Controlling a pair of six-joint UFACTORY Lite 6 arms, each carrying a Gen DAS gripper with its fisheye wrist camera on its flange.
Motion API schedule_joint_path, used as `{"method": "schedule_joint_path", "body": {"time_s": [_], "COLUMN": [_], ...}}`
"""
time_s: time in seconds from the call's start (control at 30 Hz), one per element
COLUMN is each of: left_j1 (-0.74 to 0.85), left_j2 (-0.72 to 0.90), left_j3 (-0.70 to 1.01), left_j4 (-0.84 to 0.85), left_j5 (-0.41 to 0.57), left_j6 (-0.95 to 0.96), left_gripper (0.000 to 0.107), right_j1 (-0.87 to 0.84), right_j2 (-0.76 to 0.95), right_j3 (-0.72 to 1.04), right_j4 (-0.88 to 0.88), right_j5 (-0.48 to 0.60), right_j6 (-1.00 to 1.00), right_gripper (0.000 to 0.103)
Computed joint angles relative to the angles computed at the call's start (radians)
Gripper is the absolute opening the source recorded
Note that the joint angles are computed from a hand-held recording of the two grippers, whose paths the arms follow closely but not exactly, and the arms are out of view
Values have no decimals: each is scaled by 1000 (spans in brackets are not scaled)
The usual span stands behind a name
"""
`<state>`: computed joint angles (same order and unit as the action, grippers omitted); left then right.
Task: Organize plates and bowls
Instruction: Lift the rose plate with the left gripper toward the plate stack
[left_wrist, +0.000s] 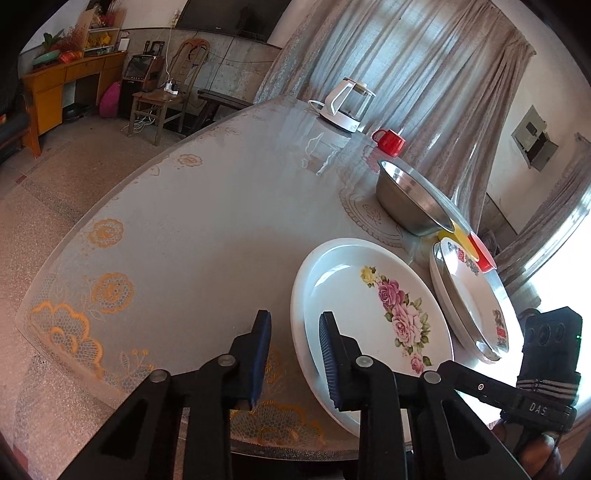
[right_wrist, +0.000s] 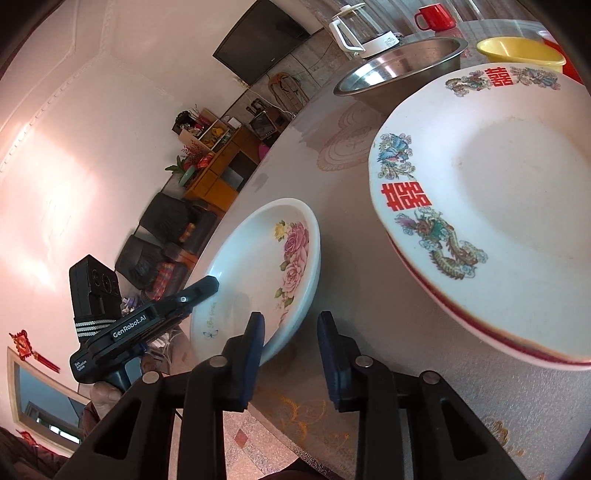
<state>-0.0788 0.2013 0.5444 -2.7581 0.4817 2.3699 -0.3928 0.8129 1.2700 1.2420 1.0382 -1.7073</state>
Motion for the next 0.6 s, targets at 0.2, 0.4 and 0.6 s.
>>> {"method": "schedule_joint_path", "body": {"time_s": [0.2,0.4,0.6], "left_j1": [-23,-95,-88], "left_j2": [15,4,-26], "left_j3": [16,-5,-42], "left_j4": [-49,-250,-185], "left_j5": [-12,-8,27], "left_j6": [54,245,179], "left_gripper": [27,23,23], "right_j1": [49,48,51], "right_j2": [-61,-70,-106], "right_j3": [-72,-86,-118], "right_j4": [58,83,85], "right_j5": [-72,-85,-120], "right_j6": [-96,-122,-132], "right_gripper": [28,28,27]}}
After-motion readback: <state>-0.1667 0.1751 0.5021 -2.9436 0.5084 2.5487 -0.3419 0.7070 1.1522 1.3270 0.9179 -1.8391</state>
